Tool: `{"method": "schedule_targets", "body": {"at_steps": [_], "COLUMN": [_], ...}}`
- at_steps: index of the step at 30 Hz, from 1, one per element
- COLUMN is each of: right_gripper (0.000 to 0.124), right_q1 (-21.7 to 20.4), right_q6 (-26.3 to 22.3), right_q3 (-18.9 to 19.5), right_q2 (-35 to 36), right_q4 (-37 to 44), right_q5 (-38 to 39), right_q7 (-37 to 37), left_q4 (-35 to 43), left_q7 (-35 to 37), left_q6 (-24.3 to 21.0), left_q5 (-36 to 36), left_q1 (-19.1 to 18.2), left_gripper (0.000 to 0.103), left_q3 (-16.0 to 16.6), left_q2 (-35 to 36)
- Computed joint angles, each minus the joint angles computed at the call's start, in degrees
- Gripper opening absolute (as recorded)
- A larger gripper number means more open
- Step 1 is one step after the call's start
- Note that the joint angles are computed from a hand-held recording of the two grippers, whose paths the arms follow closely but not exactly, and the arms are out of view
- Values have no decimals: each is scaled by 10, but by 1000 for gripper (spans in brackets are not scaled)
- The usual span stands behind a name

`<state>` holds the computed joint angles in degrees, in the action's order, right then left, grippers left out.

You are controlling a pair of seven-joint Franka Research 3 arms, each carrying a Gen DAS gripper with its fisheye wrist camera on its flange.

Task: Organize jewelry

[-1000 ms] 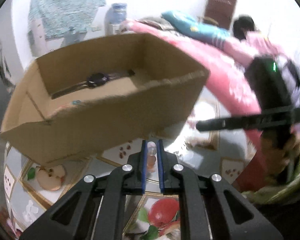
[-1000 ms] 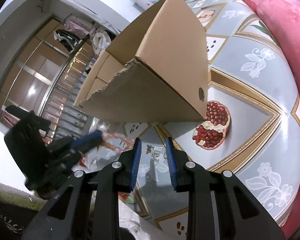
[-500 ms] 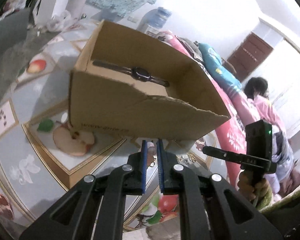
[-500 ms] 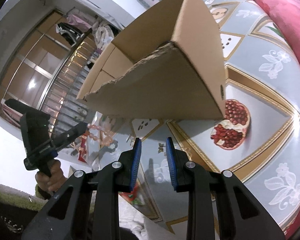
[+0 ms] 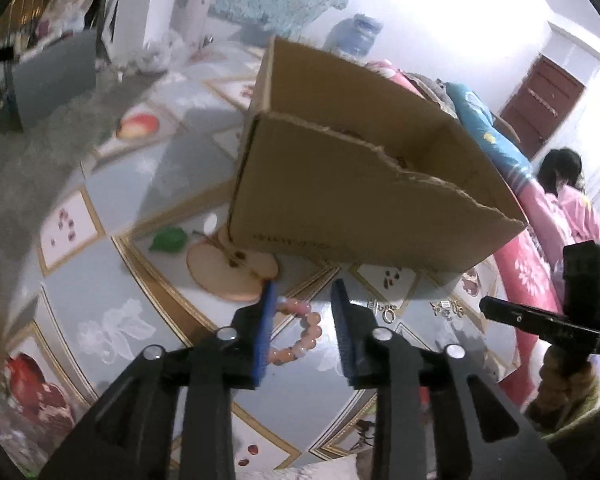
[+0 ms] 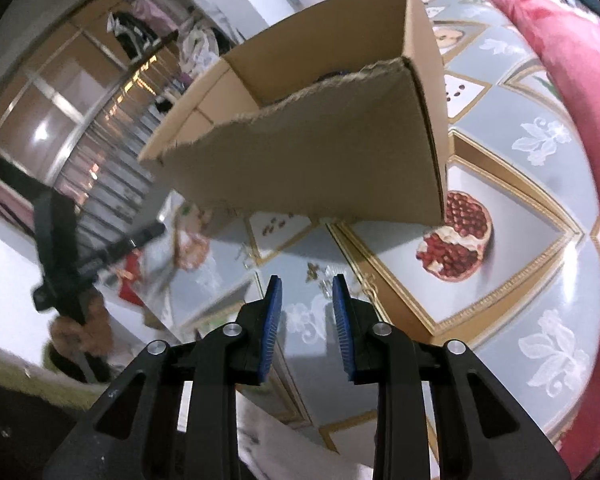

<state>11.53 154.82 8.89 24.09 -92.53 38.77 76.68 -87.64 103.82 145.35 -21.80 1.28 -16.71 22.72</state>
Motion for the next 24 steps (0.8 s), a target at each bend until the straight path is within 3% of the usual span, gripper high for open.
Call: {"method": "schedule_targets", "body": {"at_steps": [6, 11, 19, 24], "right_gripper": [29, 29, 29, 29], "right_q1": [46, 62, 58, 65], "right_q6": [17, 33, 55, 57], "right_q3": [-45, -54, -55, -68], "right_q2": [-13, -16, -36, -63], "right_q4": [-29, -41, -74, -110], "right_q5": [-113, -167, -201, -231], "right_q7": [71, 110, 138, 160], "left_q4": [-19, -28, -31, -25], "left_q7": [12, 13, 53, 44], "left_q6": [23, 39, 32, 15], "left_q5": [71, 142, 142, 155], "left_q1": [-33, -63, -66, -80], "left_gripper": [35, 35, 35, 35], "left_q3": [9, 14, -10, -3], "left_q2": [-6, -3, 3, 10]}}
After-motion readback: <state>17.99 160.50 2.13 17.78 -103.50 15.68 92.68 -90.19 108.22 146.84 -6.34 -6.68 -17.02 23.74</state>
